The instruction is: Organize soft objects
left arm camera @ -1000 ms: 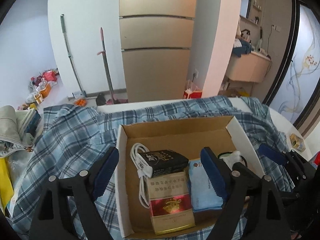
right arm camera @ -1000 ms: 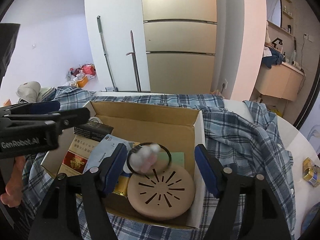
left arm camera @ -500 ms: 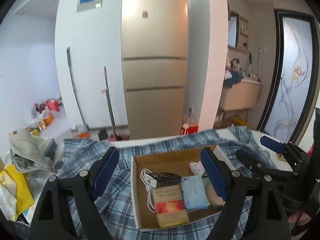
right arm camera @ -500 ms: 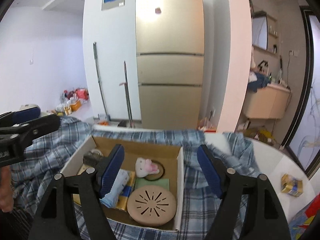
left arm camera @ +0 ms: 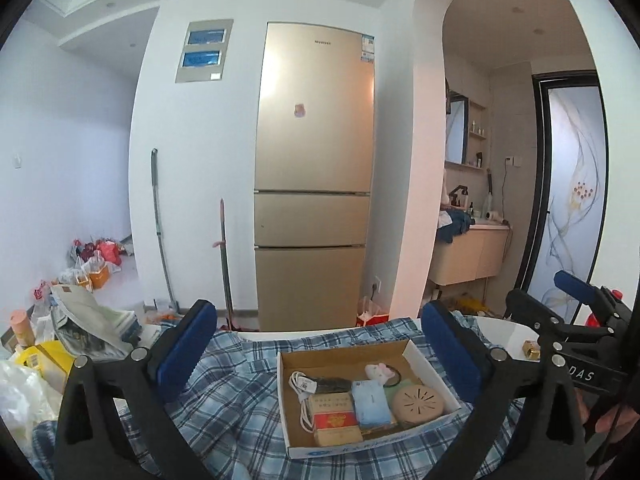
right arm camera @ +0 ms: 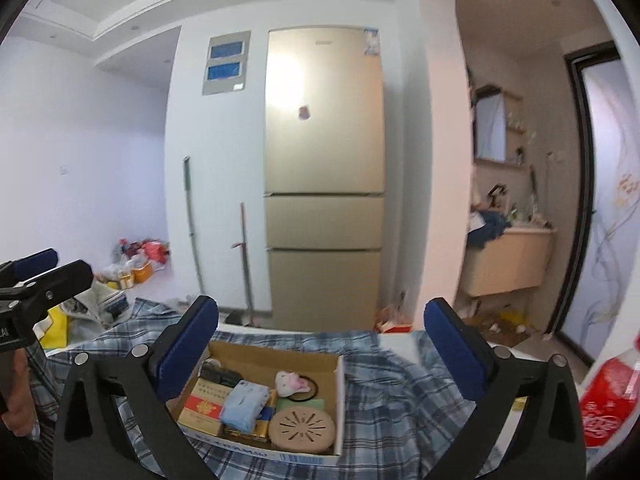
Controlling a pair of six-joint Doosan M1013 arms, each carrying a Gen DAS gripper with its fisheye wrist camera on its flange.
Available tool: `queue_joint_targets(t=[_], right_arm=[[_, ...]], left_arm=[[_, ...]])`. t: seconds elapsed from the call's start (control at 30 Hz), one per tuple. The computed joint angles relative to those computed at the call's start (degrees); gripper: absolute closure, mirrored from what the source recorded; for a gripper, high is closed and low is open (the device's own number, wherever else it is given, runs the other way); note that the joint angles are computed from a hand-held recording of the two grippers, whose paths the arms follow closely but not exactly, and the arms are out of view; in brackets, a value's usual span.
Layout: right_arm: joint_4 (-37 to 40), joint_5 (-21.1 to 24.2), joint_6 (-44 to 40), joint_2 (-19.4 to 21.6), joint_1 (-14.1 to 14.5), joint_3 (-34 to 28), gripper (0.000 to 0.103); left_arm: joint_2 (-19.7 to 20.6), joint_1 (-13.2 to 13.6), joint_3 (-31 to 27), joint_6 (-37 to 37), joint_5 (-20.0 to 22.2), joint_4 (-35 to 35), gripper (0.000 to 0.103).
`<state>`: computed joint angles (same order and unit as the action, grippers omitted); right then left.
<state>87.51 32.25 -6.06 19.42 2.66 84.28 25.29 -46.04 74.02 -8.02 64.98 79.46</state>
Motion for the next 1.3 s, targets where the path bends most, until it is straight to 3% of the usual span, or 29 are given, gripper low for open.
queue_joint_targets(t=[0.4, 0.57, 1.3], right_arm=[[12.2, 7.0, -10.4, -2.4, -2.5, 6.1, 0.000], [13.9, 6.4, -12.8, -2.2, -2.8, 7.7, 0.000], [17.4, 3.5, -19.3, -1.3, -2.7, 11.4, 0.000]], left_arm=[[-1.9, -3.0, 5.9, -6.8, 2.8, 7.7, 0.000], [-1.2, -3.6, 7.5, -7.6, 5.1, 8.1, 0.000], [1.6, -3.6, 10.6, -11.2, 6.2, 8.8, 0.000]])
